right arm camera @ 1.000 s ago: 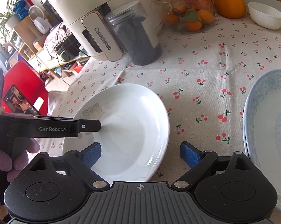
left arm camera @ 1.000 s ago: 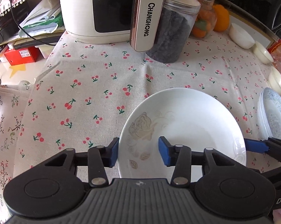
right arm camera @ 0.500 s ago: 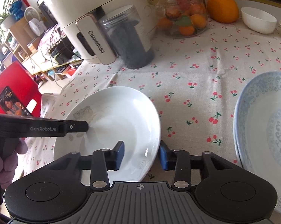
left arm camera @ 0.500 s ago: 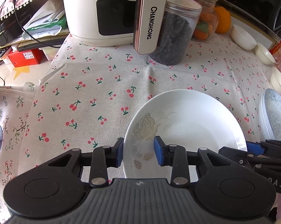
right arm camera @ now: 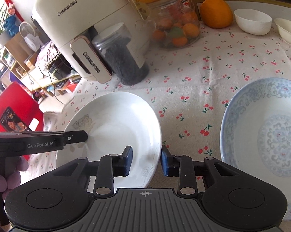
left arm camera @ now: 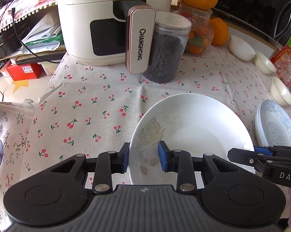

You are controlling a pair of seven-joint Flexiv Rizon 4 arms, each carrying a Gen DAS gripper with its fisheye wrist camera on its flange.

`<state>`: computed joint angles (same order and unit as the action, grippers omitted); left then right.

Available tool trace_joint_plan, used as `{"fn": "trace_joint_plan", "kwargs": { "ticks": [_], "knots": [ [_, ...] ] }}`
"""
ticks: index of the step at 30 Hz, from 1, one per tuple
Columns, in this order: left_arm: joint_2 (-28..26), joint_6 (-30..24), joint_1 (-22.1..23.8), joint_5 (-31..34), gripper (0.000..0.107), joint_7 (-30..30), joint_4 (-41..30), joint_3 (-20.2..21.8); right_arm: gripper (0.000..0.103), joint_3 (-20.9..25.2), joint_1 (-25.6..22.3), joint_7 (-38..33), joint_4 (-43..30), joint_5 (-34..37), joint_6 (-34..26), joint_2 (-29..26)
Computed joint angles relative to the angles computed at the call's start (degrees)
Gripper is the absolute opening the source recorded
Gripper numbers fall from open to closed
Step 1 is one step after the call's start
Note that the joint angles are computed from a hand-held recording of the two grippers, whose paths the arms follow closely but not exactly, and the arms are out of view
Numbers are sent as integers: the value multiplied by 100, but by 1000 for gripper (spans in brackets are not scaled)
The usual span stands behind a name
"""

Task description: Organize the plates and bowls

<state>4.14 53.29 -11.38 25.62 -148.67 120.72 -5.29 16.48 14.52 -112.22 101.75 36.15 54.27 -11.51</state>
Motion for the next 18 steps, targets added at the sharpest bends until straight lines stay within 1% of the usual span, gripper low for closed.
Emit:
{"fn": "trace_joint_plan", "kwargs": {
  "ticks": [9,18],
  "knots": [
    [-164,100,-48,113,28,-178,-273,-47,30,-102,-140,27,-167,160,-115,73],
    [-437,111,-222,306,28,-385,-719,-25,30,-219,-339,-21,-369,348,-167,93]
  ]
}}
